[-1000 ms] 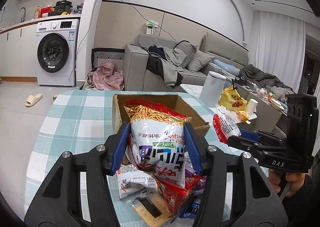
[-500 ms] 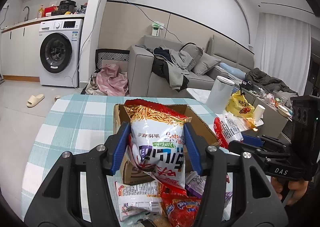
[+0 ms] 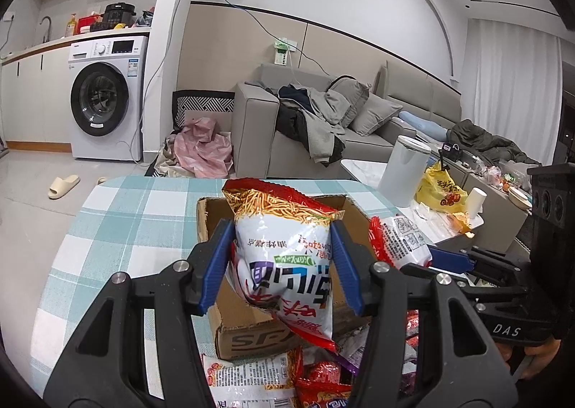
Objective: Organize snacks
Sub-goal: 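Open the left tool over the box while the right tool drops the white packet in, then move both tools back down toward the remaining snacks beside the box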
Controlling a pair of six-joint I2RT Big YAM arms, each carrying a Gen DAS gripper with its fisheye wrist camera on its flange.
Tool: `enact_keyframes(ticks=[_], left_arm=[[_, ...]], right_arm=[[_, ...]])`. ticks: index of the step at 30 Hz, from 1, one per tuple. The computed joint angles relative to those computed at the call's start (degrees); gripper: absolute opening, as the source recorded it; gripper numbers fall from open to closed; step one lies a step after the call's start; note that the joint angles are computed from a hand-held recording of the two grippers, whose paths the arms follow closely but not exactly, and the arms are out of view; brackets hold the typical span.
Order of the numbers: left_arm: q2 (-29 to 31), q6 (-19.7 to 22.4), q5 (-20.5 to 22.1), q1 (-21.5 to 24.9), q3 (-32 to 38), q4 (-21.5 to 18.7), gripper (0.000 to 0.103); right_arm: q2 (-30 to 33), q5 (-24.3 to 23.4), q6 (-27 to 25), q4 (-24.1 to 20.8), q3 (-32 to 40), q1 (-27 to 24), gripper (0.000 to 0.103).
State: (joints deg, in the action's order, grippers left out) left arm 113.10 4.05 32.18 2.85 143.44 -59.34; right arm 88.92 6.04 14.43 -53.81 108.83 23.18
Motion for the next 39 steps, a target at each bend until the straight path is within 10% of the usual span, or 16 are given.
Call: enact_keyframes(ticks=[21,30,39], left_arm=[[3.08,2.92,-2.7,-1.19,2.02,-1.7,0.061],[-4.15,5.68,-2.1,0.3,-7.52,-0.48,0.1],[-11.68,6.62,-1.37,2.68,-17.6,1.86,0.102]], right_arm=[[1.49,0.68,-1.23,-0.59,0.39,-0.15,0.053],[-2.32,-0.21,1.4,0.23,-3.19,-0.53,0.098],[-5.78,1.58,2.1,-0.95,-6.84,0.15,0.103]])
